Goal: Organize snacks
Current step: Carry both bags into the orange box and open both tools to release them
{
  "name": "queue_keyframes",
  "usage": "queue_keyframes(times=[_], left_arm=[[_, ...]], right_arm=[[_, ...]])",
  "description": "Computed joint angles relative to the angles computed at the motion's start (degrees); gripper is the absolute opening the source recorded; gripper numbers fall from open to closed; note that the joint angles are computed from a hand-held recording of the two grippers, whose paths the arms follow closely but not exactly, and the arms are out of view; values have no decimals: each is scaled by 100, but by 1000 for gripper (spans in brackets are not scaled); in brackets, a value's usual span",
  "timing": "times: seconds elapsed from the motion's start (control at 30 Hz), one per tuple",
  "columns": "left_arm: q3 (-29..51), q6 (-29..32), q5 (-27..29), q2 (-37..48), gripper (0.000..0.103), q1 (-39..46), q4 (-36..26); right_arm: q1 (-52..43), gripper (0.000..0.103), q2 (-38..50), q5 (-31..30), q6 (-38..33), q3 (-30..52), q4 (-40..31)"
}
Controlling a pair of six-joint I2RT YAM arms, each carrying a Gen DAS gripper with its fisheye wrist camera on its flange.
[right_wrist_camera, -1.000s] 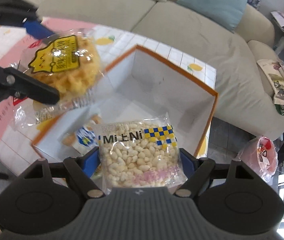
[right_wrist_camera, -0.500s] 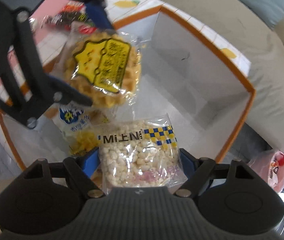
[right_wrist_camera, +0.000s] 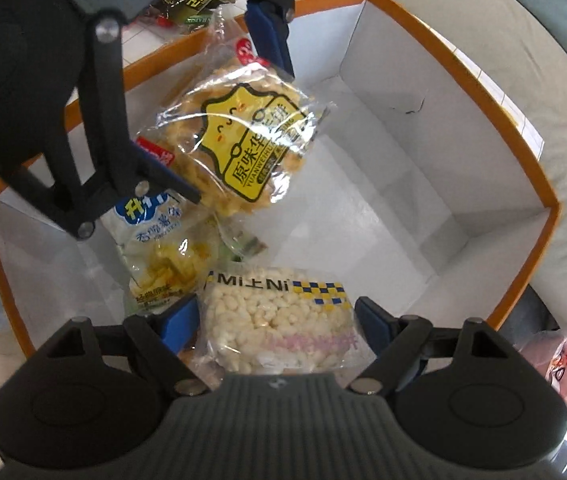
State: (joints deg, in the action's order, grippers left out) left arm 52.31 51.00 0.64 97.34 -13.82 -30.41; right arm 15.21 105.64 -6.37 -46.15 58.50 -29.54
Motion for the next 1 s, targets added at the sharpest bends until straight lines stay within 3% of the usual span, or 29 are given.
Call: queue_keyframes(times=[0.23,0.4,0.73,0.83,1.0], left_arm=[[98,-72,355,184,96,177,-310],[213,-30,486,242,97,308,-583],[230,57,835,-302,98,708,-844],[202,30,1004,-521,97,868,-970],[-18,-327,1051,-959,76,914,-1056]], right_arm=[[34,84,-150,110,182,-177,51],[-99,82,-319,-302,246,-190,-131],[-237,84,-825,-470,373,-484,-173],[-256,73,-929,-528,403,-472,-282],[-256,49,-1170,-457,452,-640,-382]])
